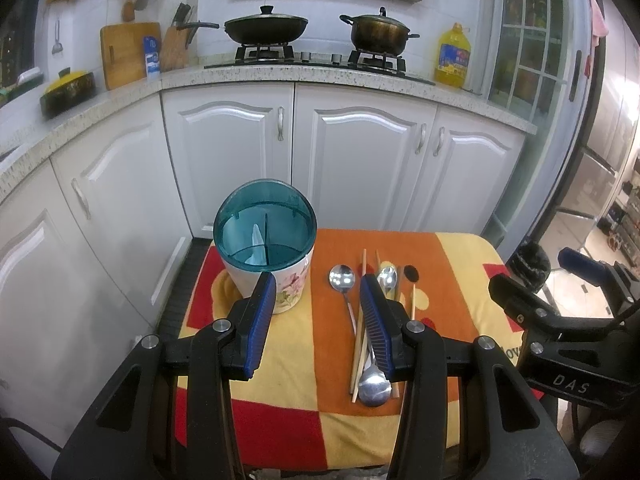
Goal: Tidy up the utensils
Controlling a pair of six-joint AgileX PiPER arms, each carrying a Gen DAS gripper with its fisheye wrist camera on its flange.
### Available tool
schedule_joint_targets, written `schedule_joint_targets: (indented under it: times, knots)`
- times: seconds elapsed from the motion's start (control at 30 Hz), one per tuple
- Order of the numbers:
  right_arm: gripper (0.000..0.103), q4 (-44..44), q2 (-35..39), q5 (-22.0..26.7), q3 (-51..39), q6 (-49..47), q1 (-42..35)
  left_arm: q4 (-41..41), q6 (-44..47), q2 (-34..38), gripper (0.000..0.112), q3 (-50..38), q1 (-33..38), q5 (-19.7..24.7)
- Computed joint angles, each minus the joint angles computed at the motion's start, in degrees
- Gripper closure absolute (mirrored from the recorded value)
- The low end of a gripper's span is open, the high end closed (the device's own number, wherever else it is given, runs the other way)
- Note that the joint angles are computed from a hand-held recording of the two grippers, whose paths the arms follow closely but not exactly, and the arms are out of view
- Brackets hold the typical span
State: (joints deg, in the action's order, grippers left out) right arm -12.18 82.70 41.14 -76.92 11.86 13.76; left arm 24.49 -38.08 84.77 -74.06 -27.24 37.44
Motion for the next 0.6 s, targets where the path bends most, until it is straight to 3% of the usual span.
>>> schedule_joint_targets:
  times: [0.6]
  knots:
    - [0.000,7.5,4.0,-1.6,-0.2,-8.3,-5.2,-9.8,7.7,3.8,0.069,-1.6,3.8,-0.2]
